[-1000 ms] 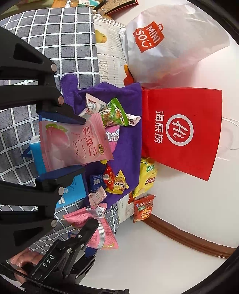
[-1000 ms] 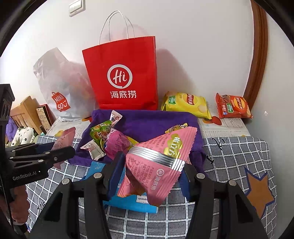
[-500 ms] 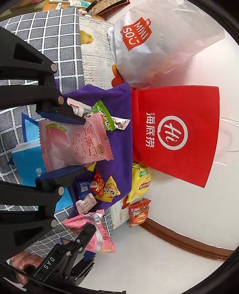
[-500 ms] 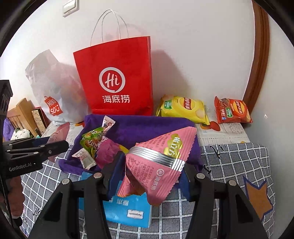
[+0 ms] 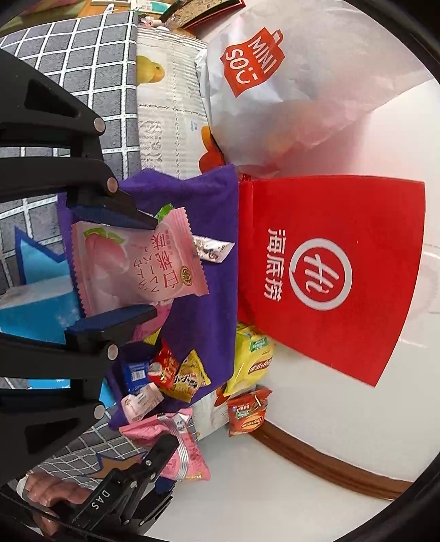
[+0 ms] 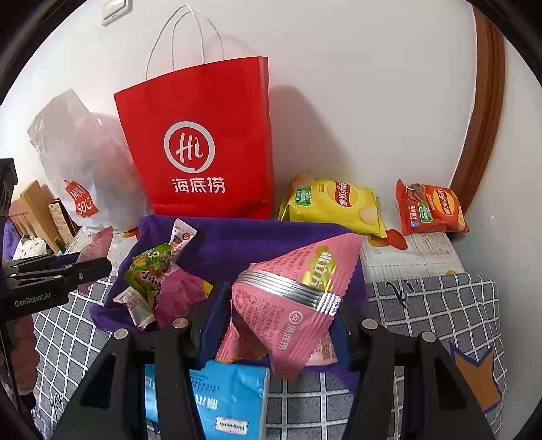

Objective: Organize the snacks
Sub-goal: 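Carry the pink peach packet and pink triangular packet over the purple towel with both tools, then open both tools to drop the pink packets on the towel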

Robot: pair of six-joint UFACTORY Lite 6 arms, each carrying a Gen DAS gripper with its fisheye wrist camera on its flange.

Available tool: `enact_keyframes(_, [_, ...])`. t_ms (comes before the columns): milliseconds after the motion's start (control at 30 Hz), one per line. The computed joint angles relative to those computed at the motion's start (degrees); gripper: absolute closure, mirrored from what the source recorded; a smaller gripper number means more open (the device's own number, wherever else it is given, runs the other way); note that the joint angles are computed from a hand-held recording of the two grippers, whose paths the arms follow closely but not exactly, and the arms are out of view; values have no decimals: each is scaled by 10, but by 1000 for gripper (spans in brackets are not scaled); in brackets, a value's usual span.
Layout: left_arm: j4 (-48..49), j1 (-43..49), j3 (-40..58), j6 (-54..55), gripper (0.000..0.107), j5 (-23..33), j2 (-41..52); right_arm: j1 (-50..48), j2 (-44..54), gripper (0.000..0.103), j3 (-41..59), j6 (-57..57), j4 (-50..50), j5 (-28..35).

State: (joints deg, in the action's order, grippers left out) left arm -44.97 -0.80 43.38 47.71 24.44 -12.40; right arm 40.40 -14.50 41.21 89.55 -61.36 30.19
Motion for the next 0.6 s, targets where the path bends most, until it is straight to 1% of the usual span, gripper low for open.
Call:
enact_keyframes(267, [-30,2,37,32,64,-3,52,-34,50,49,28,18,-34,-40])
enact_keyframes(367, [-23,-8,56,24,64,-8,78,-40,70,49,38,28,-46,-53])
enact_keyframes(600, [-37,-30,85,35,64,-21,122,-58,125,49,58,63,-89,-84])
